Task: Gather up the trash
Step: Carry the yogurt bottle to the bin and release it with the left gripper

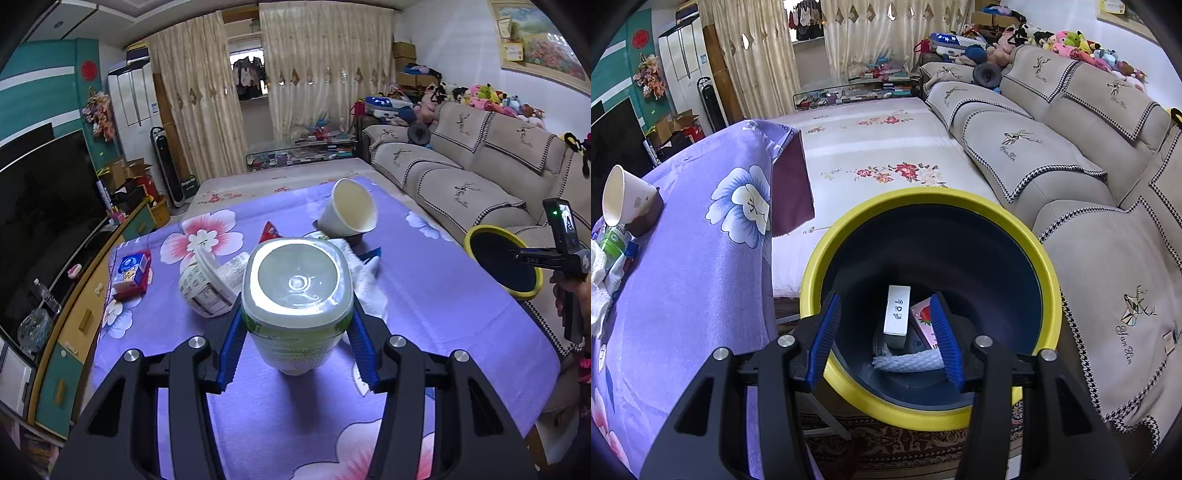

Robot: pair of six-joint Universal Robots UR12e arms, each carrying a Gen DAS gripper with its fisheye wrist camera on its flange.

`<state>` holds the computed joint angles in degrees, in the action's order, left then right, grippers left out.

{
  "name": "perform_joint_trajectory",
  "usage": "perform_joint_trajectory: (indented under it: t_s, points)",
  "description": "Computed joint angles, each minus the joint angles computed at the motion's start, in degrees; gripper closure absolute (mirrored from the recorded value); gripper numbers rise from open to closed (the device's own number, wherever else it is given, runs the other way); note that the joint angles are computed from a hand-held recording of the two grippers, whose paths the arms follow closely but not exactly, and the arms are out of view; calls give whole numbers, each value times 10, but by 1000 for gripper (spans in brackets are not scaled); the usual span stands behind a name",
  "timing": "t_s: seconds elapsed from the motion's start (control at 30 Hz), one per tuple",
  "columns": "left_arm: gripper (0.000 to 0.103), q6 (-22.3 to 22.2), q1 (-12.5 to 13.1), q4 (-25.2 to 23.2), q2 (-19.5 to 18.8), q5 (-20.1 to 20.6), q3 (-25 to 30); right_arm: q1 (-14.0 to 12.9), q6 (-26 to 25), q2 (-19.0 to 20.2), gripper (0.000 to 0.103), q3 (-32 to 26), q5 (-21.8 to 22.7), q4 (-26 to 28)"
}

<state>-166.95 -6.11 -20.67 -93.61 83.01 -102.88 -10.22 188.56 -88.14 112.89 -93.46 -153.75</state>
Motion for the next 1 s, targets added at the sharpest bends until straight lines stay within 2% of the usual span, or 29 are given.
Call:
perform_joint_trajectory:
  t_s: [0.33, 0.47, 0.7, 1.0]
  points:
    - [52, 12, -23, -35, -3, -27, 28, -13, -4, -13, 55, 11, 24, -19]
    - [52, 15, -34, -53, -12, -61, 51, -22, -6, -24, 55, 18, 31, -29]
    - [52, 37, -72, -81, -47, -110, 105, -44, -7, -52, 55, 38, 33, -42]
    - [52, 46, -131, -143, -123, -168, 204, -74, -3, -83, 55, 62, 28, -47]
